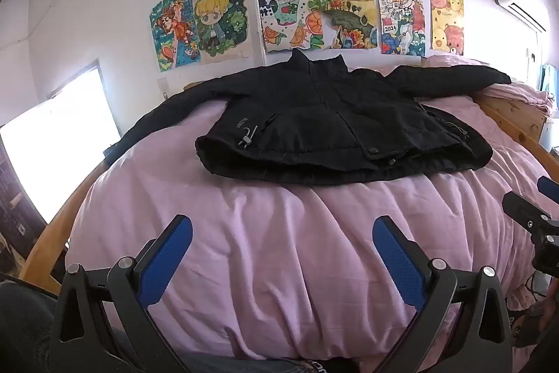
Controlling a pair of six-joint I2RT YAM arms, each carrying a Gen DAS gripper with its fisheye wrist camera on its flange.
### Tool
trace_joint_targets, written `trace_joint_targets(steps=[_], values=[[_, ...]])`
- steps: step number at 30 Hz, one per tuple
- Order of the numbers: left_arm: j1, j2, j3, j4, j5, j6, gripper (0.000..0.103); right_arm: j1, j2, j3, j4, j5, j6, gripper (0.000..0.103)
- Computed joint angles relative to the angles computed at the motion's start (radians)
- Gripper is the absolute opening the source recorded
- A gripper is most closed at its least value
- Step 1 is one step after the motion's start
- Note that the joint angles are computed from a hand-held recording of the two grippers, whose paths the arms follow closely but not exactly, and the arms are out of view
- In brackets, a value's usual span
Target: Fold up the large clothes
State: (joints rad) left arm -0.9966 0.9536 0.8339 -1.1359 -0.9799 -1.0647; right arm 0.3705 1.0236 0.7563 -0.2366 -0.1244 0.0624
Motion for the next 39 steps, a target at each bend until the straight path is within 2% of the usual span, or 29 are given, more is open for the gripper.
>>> trace_joint_targets(steps=[19, 20, 39], values=[[0.016, -0.010, -0.005, 0.012, 0.005, 0.029, 0.102, -0.002, 0.001, 0.002, 0.002, -0.007, 0.002, 0.103], [0.000, 0.004, 0.002, -0.006, -0.005, 0.001, 0.102, -0.002, 0.001, 0.002, 0.001, -0.007, 0.002, 0.103], [0.002, 0.007, 0.002, -0.003, -0.007, 0.003, 0.102, -0.002, -0.001, 0.010, -0.007, -0.007, 0.007, 0.103]])
